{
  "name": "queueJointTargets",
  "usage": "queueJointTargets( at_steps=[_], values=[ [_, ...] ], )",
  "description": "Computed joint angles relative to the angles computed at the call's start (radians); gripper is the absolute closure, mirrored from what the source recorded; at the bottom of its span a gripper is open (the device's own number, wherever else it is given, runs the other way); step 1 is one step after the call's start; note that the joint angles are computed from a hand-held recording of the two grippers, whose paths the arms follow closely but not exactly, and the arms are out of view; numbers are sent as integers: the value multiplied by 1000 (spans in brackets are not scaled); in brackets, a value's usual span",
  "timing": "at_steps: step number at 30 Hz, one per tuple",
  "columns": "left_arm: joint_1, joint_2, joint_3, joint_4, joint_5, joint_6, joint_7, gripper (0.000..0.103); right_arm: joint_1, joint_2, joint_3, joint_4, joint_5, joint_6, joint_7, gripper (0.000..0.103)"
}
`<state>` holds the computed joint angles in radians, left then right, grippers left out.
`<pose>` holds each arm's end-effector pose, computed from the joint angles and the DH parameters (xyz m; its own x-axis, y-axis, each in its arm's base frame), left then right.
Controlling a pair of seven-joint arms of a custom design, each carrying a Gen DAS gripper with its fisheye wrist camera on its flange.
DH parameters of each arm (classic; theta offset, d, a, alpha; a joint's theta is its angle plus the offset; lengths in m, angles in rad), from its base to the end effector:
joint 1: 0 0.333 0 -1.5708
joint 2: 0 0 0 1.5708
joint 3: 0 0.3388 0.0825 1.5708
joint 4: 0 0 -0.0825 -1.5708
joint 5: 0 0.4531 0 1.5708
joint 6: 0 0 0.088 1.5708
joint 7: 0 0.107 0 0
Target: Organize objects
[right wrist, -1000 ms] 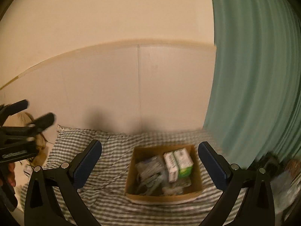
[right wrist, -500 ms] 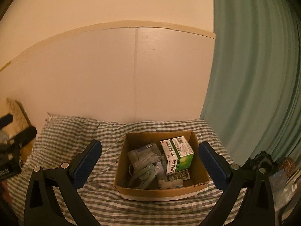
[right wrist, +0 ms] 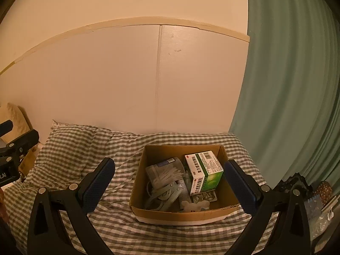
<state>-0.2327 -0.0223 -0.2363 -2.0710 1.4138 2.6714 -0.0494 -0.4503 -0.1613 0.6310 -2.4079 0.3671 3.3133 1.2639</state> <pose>0.5550 -0.3152 0.4798 0.0417 -0.9981 -0.0460 -0.4728 0.0209 -0.8809 0.5640 0.0739 0.4671 0.0927 -0.9925 0.0791 -0.5032 -0.1152 -0.8564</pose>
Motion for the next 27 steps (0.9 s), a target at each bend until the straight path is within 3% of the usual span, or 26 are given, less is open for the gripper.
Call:
queueJointTargets(
  at_steps=[2, 5, 6, 10, 12, 15, 18, 26, 27],
  values=[
    [-1, 6, 0, 1, -21, -8, 20, 0, 106, 8, -109, 5, -3, -19, 11, 0],
    [-2, 8, 2, -2, -24, -7, 17, 0, 135, 10, -145, 6, -29, -27, 45, 0],
    [-3, 9, 2, -2, -26, -8, 21, 0, 135, 9, -147, 5, -42, -26, 55, 0],
    [-6, 11, 2, 3, -28, -12, 31, 0, 39, 0, -53, 0, -67, -15, 84, 0],
    [-6, 10, 3, 2, -20, -10, 23, 0, 32, 0, -46, -1, -73, -23, 89, 0],
    [-4, 8, 4, -2, -22, -10, 26, 0, -47, -7, 26, 1, -105, -30, 130, 0],
    [-3, 11, 5, -2, -40, -20, 36, 0, -14, -5, -13, -1, -133, -22, 152, 0],
    [-1, 10, 6, -2, -44, -28, 18, 0, -4, -2, -22, 0, -131, -18, 146, 0],
    [-1, 10, 6, -2, -42, -28, 16, 0, 29, 2, -54, 0, -132, -14, 141, 0]
  ],
)
